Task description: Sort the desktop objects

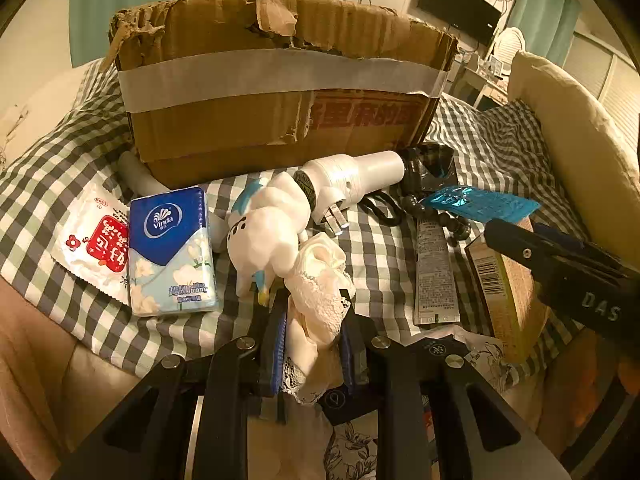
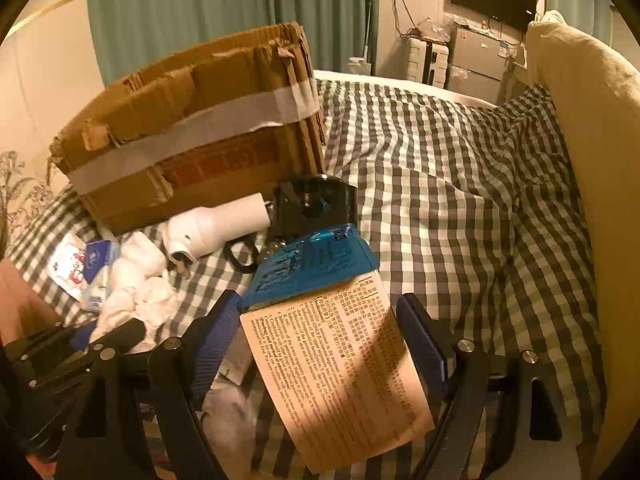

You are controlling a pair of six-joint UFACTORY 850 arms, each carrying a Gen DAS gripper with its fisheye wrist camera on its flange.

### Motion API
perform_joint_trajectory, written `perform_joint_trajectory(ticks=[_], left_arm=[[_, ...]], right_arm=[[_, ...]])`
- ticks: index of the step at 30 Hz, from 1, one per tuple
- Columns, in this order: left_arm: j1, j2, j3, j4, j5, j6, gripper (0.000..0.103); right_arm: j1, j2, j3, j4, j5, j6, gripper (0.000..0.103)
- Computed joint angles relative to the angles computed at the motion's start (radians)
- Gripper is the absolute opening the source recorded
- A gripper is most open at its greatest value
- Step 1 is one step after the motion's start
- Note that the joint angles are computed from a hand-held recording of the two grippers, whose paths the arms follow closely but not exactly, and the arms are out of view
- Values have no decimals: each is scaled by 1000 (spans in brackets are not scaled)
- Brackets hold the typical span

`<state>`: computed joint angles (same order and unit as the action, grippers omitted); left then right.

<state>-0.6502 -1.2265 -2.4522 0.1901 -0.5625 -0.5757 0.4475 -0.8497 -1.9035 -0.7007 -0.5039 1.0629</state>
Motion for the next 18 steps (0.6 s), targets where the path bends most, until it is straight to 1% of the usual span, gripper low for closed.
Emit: perform_joint_trajectory(ticks=[5,9,15,18], left_arm=[[0,-6,-11,-7,-3,8,22],[0,8,9,0,13,4,22],[-7,59,76,48,70,-25,22],[-10,82,104,75,97,-45,22]], right_arm=[[2,22,25,-35,18,49,79],[6,41,46,-72,24,89,79],[28,96,110,-289,35,288,79],[37,117,130,-341,40,336,79]])
